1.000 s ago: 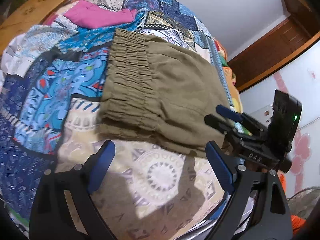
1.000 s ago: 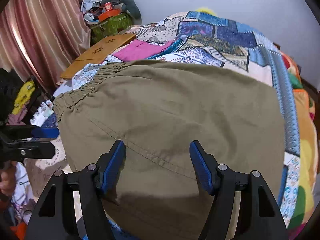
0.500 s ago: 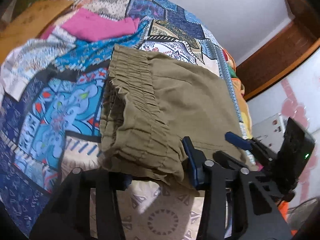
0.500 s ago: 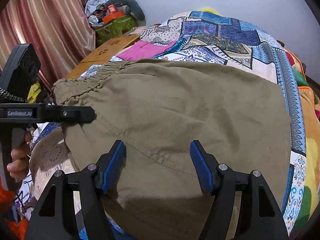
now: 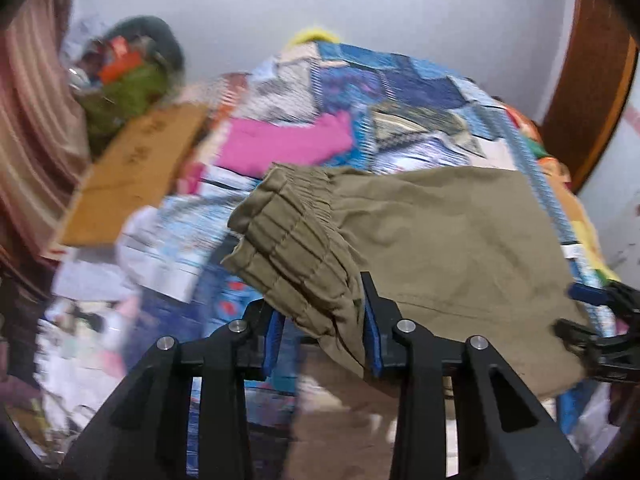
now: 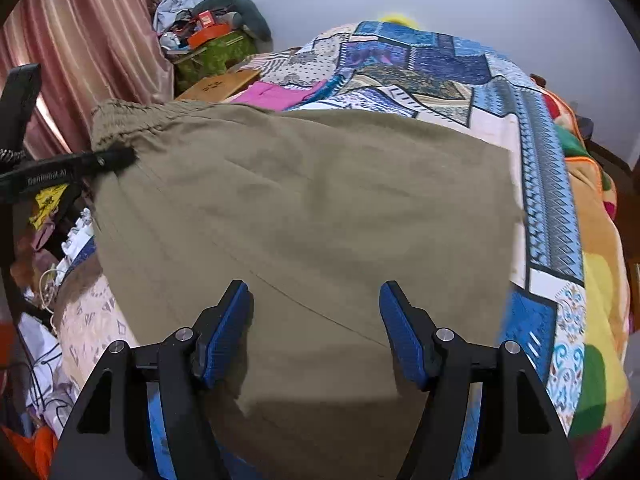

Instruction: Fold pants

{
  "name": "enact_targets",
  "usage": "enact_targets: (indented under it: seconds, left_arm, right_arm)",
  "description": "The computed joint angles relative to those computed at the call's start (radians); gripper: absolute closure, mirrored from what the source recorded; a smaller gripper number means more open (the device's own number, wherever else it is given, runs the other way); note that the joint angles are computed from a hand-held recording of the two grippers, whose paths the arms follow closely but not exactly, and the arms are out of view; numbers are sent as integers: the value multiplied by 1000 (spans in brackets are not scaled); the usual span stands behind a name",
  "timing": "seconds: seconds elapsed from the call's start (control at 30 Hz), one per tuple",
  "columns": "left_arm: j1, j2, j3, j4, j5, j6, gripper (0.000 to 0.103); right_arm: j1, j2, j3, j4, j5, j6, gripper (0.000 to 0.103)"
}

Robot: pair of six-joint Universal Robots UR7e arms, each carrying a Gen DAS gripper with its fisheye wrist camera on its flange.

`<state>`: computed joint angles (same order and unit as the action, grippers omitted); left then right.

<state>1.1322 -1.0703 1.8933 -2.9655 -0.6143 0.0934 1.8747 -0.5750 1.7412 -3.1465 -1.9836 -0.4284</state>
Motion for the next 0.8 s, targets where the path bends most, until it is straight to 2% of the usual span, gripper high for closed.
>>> enact_targets:
  seconds: [0.07,0.3,0.57,0.8]
  left_arm:
    - [-13,9,8,-77,44,57,70]
    - [-82,57,10,-286,75,260,75]
    - [-160,58,-19,-238,-75,287,80]
    - [-195,92,-54,-103,-206,228,81]
  right_arm:
    - [0,-4,11,-11,-16,3,39]
    - [-16,-13,41,-39,9,34,39]
    - [-26,-13,53,-72,31,53,38]
    - [-33,-30,86,-94,51,85,38]
